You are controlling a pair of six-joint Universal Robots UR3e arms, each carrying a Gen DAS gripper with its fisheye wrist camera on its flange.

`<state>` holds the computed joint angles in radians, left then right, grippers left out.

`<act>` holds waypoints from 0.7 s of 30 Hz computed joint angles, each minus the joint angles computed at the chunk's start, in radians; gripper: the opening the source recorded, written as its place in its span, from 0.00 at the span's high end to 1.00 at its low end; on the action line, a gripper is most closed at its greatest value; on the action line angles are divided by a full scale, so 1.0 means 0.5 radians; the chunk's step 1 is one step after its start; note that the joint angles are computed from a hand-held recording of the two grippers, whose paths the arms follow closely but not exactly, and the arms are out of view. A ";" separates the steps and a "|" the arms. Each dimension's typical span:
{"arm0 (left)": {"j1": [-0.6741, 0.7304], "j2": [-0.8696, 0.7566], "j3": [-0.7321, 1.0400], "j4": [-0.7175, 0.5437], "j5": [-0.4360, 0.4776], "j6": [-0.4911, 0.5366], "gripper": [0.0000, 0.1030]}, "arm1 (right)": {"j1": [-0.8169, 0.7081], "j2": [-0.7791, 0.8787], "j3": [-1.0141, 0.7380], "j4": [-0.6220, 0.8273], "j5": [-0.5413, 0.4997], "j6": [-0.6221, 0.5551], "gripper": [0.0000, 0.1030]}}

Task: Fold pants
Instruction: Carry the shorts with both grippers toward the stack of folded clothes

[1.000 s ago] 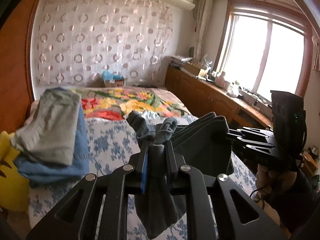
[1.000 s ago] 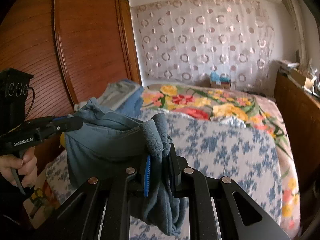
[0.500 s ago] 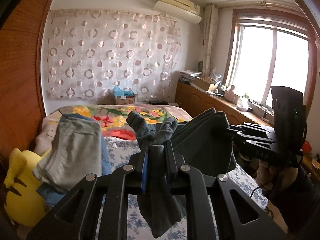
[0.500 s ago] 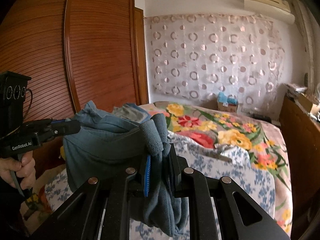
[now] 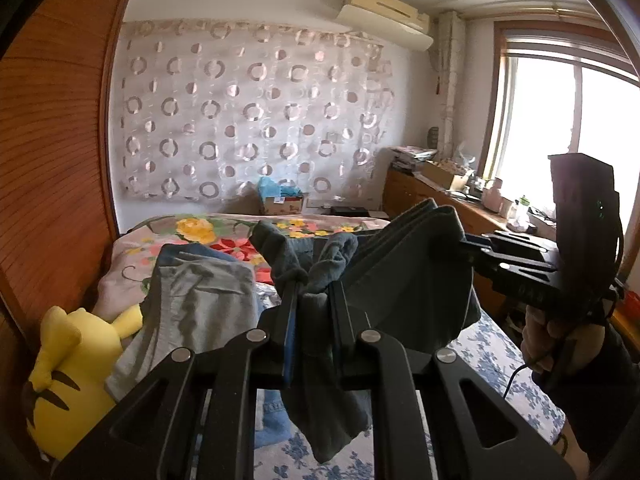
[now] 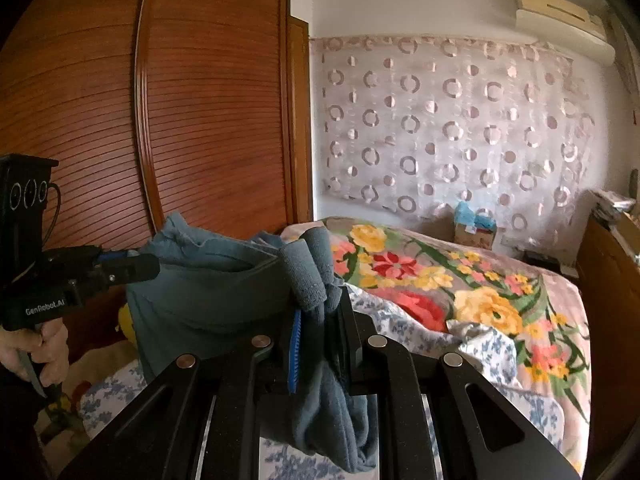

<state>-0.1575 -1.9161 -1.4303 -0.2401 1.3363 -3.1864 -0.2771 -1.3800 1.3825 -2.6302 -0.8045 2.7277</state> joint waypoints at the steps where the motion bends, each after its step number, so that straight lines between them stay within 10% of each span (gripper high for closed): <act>1: 0.006 -0.010 0.010 -0.001 0.003 -0.004 0.85 | -0.006 0.020 -0.012 -0.005 0.013 -0.015 0.85; 21: 0.104 0.037 -0.203 0.189 0.075 -0.137 0.85 | 0.225 0.889 -1.277 0.316 -0.024 -0.164 0.85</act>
